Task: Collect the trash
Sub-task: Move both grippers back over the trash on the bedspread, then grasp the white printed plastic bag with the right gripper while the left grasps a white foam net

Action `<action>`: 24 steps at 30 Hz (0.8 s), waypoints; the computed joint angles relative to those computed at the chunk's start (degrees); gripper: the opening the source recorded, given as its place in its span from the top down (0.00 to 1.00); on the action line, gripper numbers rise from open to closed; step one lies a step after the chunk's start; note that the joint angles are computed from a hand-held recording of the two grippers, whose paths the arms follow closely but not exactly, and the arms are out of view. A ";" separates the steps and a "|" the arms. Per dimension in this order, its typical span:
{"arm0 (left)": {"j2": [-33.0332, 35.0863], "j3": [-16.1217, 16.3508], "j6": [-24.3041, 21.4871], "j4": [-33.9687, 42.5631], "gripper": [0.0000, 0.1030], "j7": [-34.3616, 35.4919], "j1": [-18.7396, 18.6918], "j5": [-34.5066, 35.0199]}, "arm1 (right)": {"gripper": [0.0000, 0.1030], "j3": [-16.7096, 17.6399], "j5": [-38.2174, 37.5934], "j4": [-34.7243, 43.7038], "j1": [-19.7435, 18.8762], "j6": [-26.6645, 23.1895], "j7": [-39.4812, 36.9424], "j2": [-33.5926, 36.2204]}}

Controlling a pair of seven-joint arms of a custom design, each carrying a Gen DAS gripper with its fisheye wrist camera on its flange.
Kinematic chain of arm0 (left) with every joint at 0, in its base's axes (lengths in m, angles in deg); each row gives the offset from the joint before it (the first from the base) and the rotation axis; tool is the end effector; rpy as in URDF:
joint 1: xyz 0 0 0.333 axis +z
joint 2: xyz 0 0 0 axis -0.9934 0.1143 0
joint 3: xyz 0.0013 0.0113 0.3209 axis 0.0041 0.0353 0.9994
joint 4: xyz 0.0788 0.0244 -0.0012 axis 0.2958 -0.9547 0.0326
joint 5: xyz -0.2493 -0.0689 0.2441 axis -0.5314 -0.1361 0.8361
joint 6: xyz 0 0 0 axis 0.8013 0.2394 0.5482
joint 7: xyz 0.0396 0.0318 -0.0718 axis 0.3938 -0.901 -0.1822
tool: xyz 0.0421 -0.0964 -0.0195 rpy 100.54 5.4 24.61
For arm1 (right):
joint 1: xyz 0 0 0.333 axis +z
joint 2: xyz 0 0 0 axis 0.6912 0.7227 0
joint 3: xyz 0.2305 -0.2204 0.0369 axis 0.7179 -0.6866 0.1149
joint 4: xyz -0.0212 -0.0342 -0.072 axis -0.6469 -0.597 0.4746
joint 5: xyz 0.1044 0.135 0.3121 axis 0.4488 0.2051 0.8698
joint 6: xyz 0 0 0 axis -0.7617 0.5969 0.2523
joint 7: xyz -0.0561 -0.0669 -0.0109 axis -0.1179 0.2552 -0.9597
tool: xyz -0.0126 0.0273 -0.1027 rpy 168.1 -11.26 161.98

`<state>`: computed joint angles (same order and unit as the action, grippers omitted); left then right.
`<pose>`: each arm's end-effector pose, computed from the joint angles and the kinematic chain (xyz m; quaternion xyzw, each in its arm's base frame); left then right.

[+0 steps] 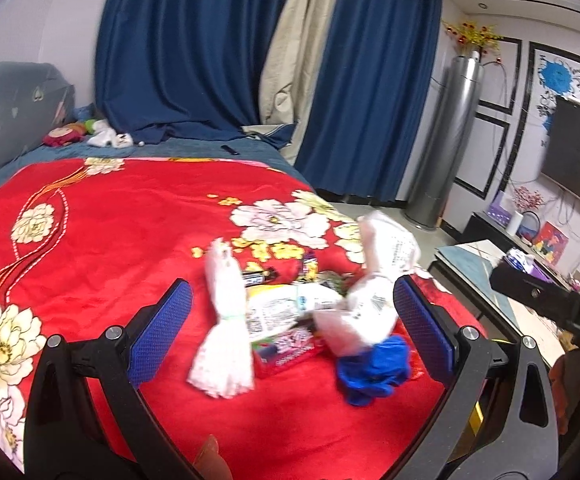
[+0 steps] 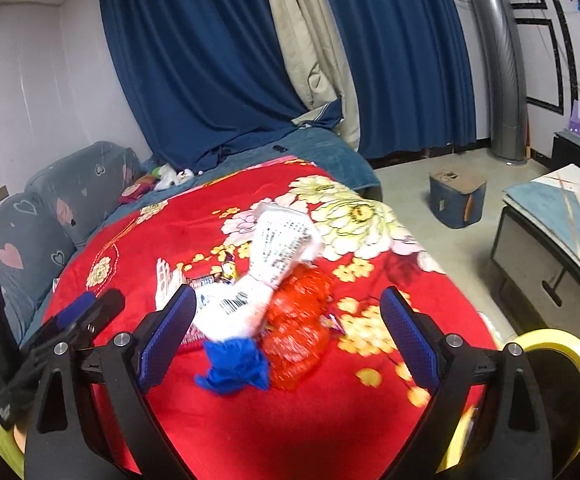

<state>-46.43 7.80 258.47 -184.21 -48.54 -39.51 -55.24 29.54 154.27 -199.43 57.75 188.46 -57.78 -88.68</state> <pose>0.3732 -0.2029 0.4732 -0.7226 0.4380 -0.3810 0.3753 0.5028 0.1000 0.4935 -0.7471 0.4545 -0.1220 0.4694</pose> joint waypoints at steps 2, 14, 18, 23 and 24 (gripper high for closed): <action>0.94 0.42 0.04 -0.58 0.11 -0.15 0.11 -0.10 | 0.12 0.69 -0.96 1.93 0.48 0.60 1.59 2.01; 10.09 1.07 3.33 -3.05 0.11 -0.32 2.01 -0.50 | 0.12 4.51 -15.82 10.73 1.83 4.58 18.61 13.17; 12.14 0.92 5.38 -4.11 0.16 1.10 2.29 -3.07 | 0.12 5.01 -20.73 14.62 1.08 2.86 26.69 16.72; 15.32 1.09 7.13 -5.12 0.33 3.97 2.02 -6.44 | 0.13 6.18 -25.11 18.74 0.05 1.23 33.36 19.94; 16.06 1.20 7.14 -5.17 0.39 4.62 1.80 -7.07 | 0.13 6.36 -25.94 19.25 0.02 1.33 34.34 20.36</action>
